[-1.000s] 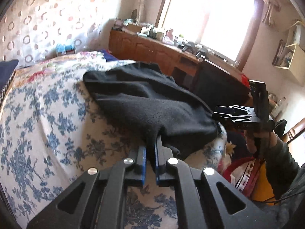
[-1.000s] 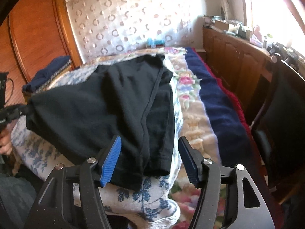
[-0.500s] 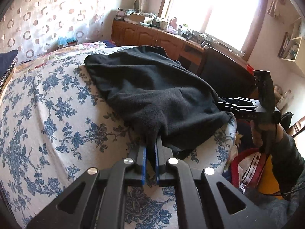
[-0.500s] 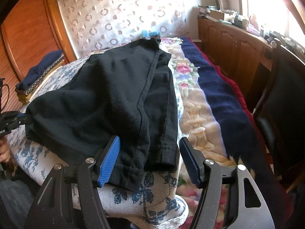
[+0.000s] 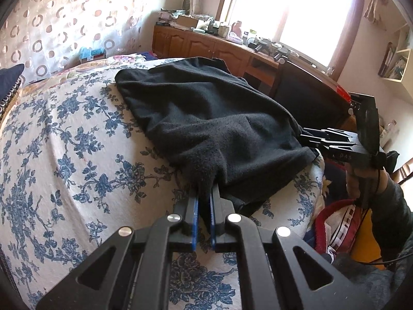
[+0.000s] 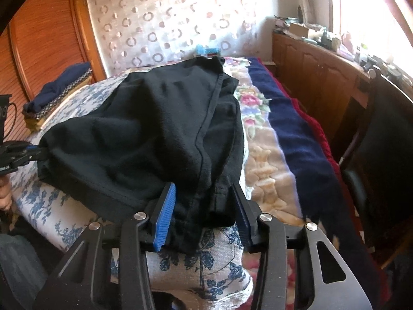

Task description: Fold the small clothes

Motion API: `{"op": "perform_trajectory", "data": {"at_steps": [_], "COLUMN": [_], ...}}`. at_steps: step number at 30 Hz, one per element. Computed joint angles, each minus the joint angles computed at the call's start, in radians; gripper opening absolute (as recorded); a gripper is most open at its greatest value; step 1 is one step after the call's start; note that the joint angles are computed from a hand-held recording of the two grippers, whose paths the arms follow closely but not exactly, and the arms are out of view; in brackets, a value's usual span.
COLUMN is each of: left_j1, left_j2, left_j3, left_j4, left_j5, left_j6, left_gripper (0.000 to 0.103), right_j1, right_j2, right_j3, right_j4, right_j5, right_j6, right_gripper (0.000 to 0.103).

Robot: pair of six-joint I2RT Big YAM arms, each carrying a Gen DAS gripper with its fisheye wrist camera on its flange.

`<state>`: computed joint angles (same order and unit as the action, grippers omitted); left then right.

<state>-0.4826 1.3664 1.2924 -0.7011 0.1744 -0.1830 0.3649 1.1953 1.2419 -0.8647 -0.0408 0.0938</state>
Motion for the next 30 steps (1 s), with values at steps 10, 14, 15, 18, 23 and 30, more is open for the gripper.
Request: {"op": "perform_trajectory", "data": {"at_steps": [10,14,15,18,23,30], "left_j1": [-0.003,0.019,0.028,0.055,0.098,0.183], "left_j2": [-0.027,-0.038,-0.041,-0.05,-0.071,-0.018], "left_j3": [0.031,0.116,0.143,0.208,0.299,0.423], "left_j4": [0.04,0.04,0.041,0.042,0.026,-0.024], "left_j5": [0.011,0.025,0.026,0.042,0.055,0.041], "left_j6": [0.026,0.032,0.032,0.03,0.024,0.047], "left_gripper": [0.003,0.003,0.003,0.003,0.003,0.003], "right_j1": [0.007,-0.004,-0.006,0.002,0.019,0.064], "right_j2": [0.023,-0.018,-0.022,-0.021,0.001,0.112], "right_j3": [0.046,0.082,0.11,0.186,0.343,0.559], "right_j4": [-0.022,0.045,0.056,0.071,0.079,0.047], "right_j5": [-0.03,-0.063,-0.069,-0.069,-0.099,-0.091], "right_j6": [-0.05,-0.027,-0.023,-0.036,-0.055,-0.098], "right_gripper": [0.005,0.005,0.005,0.004,0.004,0.004]}}
